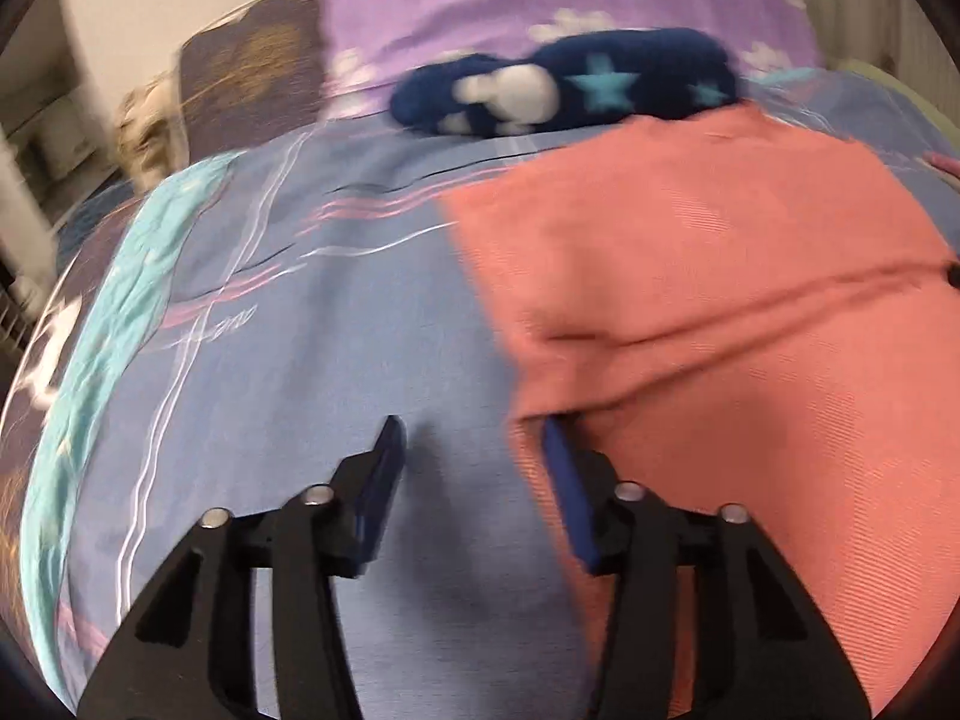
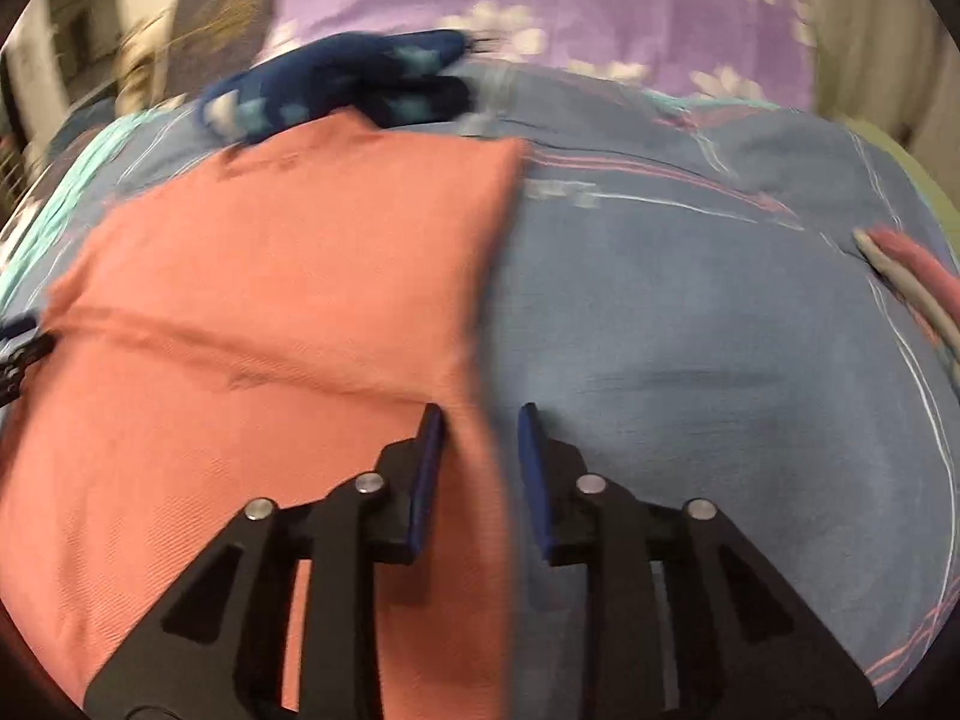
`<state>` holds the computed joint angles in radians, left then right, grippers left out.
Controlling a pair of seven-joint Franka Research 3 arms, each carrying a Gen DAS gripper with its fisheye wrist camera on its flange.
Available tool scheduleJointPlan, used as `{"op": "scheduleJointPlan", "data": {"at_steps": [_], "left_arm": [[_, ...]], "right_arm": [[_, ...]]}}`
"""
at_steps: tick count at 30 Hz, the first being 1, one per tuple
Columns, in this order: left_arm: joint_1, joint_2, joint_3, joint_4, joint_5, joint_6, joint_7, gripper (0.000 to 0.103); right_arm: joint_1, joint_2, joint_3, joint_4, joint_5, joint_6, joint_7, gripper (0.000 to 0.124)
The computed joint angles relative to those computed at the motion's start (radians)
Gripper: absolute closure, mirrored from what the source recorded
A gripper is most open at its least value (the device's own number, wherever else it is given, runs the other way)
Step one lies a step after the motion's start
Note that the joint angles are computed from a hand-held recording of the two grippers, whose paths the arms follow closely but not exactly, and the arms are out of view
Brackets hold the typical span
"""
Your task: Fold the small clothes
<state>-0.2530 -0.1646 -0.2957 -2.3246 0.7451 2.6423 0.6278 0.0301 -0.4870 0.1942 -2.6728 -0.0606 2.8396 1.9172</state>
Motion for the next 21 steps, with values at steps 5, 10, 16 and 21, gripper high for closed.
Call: {"op": "scheduleJointPlan", "data": {"at_steps": [5,10,16,21], "left_arm": [[-0.001,-0.026,-0.001,-0.023,-0.045,0.031,0.042,0.07],[-0.056,-0.08,0.048,-0.053,-0.233,0.153,0.175,0.071],[0.021,0.122,0.006,0.185,-0.127,0.183,0.108,0.071],[-0.078,0.342,0.058,0.383,0.122,-0.103,0.043,0.065]], "right_arm": [[0.038,-0.038,-0.035,-0.006,0.045,-0.045,-0.07,0.098],[0.157,-0.072,-0.154,0.016,0.203,-0.06,-0.188,0.09],[0.222,0.19,-0.244,0.26,0.392,-0.008,-0.34,0.077],[0.167,0.398,-0.21,0.421,0.393,-0.065,-0.347,0.119]]}}
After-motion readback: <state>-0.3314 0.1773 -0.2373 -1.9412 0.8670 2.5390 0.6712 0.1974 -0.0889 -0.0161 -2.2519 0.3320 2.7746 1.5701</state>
